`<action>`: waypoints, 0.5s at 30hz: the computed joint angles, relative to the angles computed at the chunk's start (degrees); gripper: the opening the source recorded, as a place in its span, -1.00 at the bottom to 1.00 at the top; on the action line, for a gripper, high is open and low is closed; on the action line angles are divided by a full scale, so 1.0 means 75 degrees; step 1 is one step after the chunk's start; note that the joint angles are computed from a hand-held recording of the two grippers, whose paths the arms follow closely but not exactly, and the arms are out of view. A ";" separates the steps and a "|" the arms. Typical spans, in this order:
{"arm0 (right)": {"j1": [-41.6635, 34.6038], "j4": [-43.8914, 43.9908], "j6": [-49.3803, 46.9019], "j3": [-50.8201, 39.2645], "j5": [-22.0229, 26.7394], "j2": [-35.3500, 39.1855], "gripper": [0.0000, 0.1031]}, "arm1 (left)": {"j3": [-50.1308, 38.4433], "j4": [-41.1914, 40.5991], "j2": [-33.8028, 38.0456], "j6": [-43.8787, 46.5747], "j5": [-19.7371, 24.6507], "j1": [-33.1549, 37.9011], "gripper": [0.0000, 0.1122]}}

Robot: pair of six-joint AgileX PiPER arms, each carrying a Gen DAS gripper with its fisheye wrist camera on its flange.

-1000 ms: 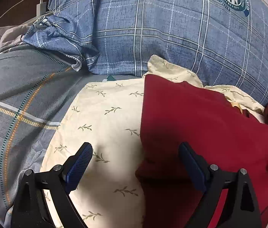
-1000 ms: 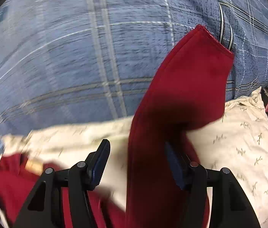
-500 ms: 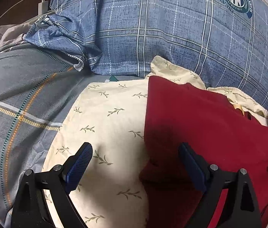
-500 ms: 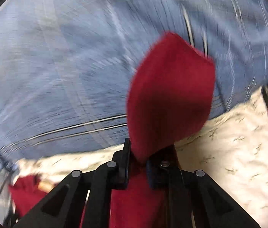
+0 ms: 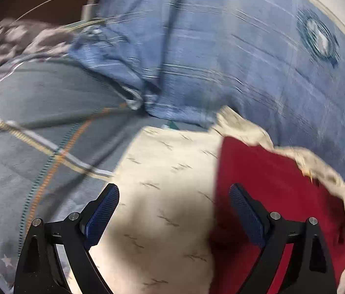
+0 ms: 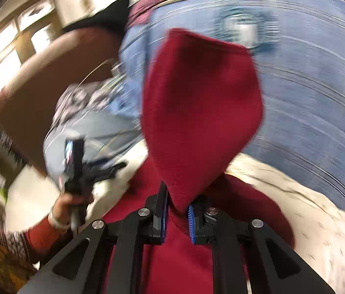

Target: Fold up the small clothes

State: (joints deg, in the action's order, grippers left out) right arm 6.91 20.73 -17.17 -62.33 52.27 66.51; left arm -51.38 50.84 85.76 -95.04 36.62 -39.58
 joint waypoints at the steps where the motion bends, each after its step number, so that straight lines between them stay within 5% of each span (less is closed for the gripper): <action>1: 0.0256 -0.0074 0.0155 0.0034 -0.0162 0.0266 -0.75 | 0.0107 0.0044 -0.0082 -0.0189 -0.0102 0.0067 0.63; 5: 0.0863 0.0039 0.0329 0.0748 -0.1574 0.1584 -0.64 | 0.0384 0.0020 -0.0339 -0.0414 -0.0550 0.0346 0.63; 9: 0.0551 0.0521 0.0251 0.1285 -0.1877 0.2109 -0.40 | 0.0354 -0.0164 -0.0345 0.0025 -0.0836 0.0342 0.63; 15: -0.0737 0.0176 0.0489 0.3066 -0.1730 -0.0607 -0.06 | 0.0426 0.0011 -0.0350 0.0107 -0.1328 0.0413 0.63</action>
